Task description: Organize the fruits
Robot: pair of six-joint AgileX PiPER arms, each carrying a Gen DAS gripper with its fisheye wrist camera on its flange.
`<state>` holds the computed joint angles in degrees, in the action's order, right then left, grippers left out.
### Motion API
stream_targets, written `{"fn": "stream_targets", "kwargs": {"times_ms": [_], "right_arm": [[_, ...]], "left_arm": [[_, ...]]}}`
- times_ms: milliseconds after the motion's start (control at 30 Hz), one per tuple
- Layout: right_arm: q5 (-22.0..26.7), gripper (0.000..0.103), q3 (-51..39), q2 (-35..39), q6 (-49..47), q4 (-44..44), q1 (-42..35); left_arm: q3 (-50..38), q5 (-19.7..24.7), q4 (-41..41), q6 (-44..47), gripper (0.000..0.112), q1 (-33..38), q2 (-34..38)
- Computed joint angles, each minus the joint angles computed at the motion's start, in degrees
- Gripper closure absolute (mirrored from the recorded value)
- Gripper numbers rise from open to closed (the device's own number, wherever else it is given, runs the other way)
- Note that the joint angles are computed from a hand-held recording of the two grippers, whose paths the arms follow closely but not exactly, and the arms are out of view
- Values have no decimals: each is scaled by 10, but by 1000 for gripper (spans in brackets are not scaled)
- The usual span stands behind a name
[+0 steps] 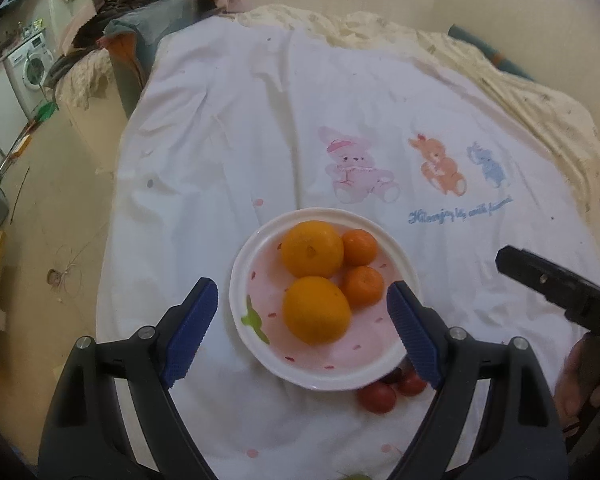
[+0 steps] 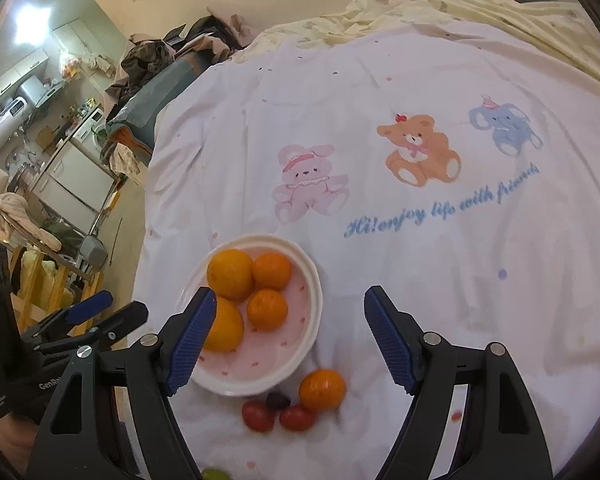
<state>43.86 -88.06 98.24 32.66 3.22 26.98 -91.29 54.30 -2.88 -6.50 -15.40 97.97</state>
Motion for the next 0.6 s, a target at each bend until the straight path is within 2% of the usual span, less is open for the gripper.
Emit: {"fn": "stream_targets", "kwargs": {"times_ms": [133, 333, 500, 600], "right_arm": [[-12, 24, 46, -39, 39, -24, 15], [-17, 24, 112, -97, 92, -48, 38], [-17, 24, 146, -124, 110, -52, 47], [-19, 24, 168, -137, 109, -46, 47]], "left_arm": [[32, -3, 26, -19, 28, -12, -30], [69, 6, 10, -13, 28, -13, -69], [108, -1, 3, -2, 28, -17, -104], [124, 0, 31, -15, 28, -36, -116]]}}
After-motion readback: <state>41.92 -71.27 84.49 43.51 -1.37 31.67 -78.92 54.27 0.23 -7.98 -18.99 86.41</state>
